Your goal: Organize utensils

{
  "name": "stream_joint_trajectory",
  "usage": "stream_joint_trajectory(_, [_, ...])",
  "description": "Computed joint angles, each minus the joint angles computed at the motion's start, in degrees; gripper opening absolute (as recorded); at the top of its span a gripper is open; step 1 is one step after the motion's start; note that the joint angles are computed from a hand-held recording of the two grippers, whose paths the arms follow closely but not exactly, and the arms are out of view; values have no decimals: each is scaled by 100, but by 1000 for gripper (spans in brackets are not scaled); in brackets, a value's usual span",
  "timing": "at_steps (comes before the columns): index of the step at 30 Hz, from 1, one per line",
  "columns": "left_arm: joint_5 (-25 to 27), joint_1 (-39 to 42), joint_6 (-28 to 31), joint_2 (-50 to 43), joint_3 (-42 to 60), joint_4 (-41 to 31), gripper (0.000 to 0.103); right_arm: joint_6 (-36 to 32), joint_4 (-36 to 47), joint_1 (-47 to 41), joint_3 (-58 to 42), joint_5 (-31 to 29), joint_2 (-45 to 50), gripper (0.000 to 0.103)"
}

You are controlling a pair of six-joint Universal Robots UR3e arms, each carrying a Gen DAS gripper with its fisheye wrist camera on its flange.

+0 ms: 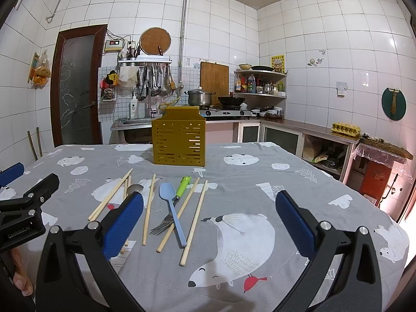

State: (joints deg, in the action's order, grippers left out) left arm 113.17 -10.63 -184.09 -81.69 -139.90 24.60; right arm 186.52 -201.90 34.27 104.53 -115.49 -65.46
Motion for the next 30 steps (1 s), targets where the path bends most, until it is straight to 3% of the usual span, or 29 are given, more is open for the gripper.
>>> stream_joint_trajectory(30, [21, -19, -4, -15, 3, 15, 98, -12, -66, 9, -21, -42, 21, 99])
